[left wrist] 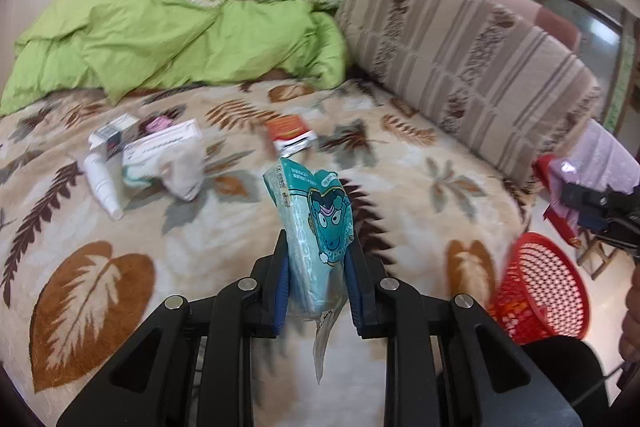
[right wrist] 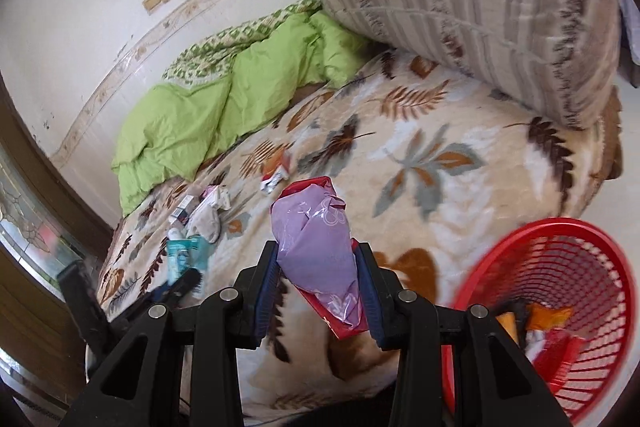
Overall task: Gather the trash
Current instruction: 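Carry both items to the red basket and open both tools to drop them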
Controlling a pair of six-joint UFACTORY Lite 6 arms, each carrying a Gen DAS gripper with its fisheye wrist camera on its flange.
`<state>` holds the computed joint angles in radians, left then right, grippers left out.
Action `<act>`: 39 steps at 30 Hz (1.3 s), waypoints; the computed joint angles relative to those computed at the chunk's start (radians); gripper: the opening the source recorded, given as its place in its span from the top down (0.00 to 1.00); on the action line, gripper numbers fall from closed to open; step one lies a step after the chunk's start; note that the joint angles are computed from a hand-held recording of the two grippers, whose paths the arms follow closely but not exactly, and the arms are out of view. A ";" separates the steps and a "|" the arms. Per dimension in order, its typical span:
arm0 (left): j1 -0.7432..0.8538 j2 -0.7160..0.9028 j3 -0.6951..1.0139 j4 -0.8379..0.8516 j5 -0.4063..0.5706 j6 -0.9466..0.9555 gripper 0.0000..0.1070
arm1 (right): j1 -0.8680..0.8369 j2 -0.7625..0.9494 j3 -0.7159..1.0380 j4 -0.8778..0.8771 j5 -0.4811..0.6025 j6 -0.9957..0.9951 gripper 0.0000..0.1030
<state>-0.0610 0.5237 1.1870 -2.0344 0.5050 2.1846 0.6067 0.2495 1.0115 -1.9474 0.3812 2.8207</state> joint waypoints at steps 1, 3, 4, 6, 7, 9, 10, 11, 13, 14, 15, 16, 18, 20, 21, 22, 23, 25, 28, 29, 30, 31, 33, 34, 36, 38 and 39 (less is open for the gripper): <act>-0.013 -0.026 -0.021 -0.007 0.004 0.008 0.78 | -0.006 -0.050 -0.055 -0.008 0.007 0.014 0.60; -0.056 -0.094 -0.068 0.036 0.020 -0.028 0.78 | -0.022 -0.185 -0.195 0.032 0.026 0.002 0.60; -0.074 -0.113 -0.076 0.066 0.024 -0.059 0.78 | -0.032 -0.251 -0.260 0.056 0.028 -0.008 0.60; -0.138 -0.150 -0.078 0.174 0.035 -0.171 0.78 | -0.050 -0.382 -0.382 0.115 0.037 -0.050 0.60; -0.180 -0.163 -0.069 0.237 0.036 -0.239 0.78 | -0.054 -0.437 -0.431 0.170 0.048 -0.095 0.60; -0.255 -0.173 -0.045 0.313 0.031 -0.330 0.78 | -0.069 -0.542 -0.524 0.238 0.066 -0.143 0.60; -0.286 -0.166 -0.022 0.357 0.038 -0.385 0.78 | -0.087 -0.594 -0.570 0.255 0.060 -0.149 0.60; -0.326 -0.156 0.011 0.414 0.042 -0.459 0.78 | -0.101 -0.622 -0.591 0.274 0.055 -0.163 0.60; -0.396 -0.118 0.093 0.523 0.061 -0.603 0.77 | -0.128 -0.677 -0.631 0.309 0.048 -0.192 0.60; -0.439 -0.088 0.148 0.571 0.069 -0.679 0.77 | -0.143 -0.703 -0.647 0.324 0.049 -0.208 0.60; -0.474 -0.067 0.182 0.602 0.063 -0.729 0.77 | -0.155 -0.717 -0.654 0.337 0.047 -0.224 0.59; -0.500 -0.052 0.205 0.627 0.053 -0.767 0.77 | -0.167 -0.732 -0.659 0.362 0.049 -0.251 0.58; -0.568 0.014 0.292 0.697 0.022 -0.867 0.74 | -0.193 -0.760 -0.671 0.398 0.044 -0.300 0.57; -0.602 0.072 0.363 0.775 0.003 -0.960 0.60 | -0.227 -0.770 -0.676 0.425 0.026 -0.333 0.47; -0.615 0.109 0.403 0.818 -0.001 -1.023 0.57 | -0.237 -0.786 -0.690 0.434 0.018 -0.343 0.45; -0.615 0.125 0.422 0.826 0.004 -1.044 0.56 | -0.246 -0.795 -0.698 0.450 0.016 -0.356 0.44; -0.609 0.117 0.407 0.812 0.010 -1.033 0.56 | -0.253 -0.808 -0.709 0.456 0.017 -0.356 0.44; -0.598 0.100 0.381 0.790 0.013 -1.011 0.55 | -0.269 -0.829 -0.729 0.433 -0.004 -0.336 0.44; -0.566 0.030 0.289 0.733 -0.002 -0.946 0.50 | -0.275 -0.827 -0.731 0.381 -0.021 -0.283 0.44; -0.543 -0.002 0.247 0.705 -0.007 -0.917 0.47 | -0.276 -0.803 -0.719 0.319 -0.037 -0.223 0.44; -0.522 -0.028 0.215 0.692 -0.010 -0.903 0.46 | -0.267 -0.781 -0.706 0.287 -0.039 -0.187 0.44; -0.508 -0.048 0.190 0.681 -0.014 -0.891 0.44 | -0.253 -0.734 -0.677 0.223 -0.042 -0.126 0.44; -0.450 -0.118 0.105 0.641 -0.036 -0.830 0.43 | -0.233 -0.649 -0.617 0.123 -0.050 -0.039 0.44; -0.426 -0.149 0.068 0.632 -0.058 -0.811 0.42 | -0.216 -0.594 -0.576 0.079 -0.051 0.000 0.44; -0.372 -0.202 0.009 0.621 -0.087 -0.782 0.42 | -0.186 -0.456 -0.461 -0.037 -0.065 0.088 0.44; -0.290 -0.235 -0.029 0.618 -0.092 -0.765 0.42 | -0.160 -0.336 -0.348 -0.083 -0.078 0.108 0.44; -0.245 -0.242 -0.038 0.612 -0.083 -0.751 0.42 | -0.151 -0.277 -0.289 -0.110 -0.088 0.120 0.44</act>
<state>-0.3057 0.2815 1.1485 -1.4227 0.4221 1.4337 0.4556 -0.0278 0.7227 -2.0571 0.2929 2.9412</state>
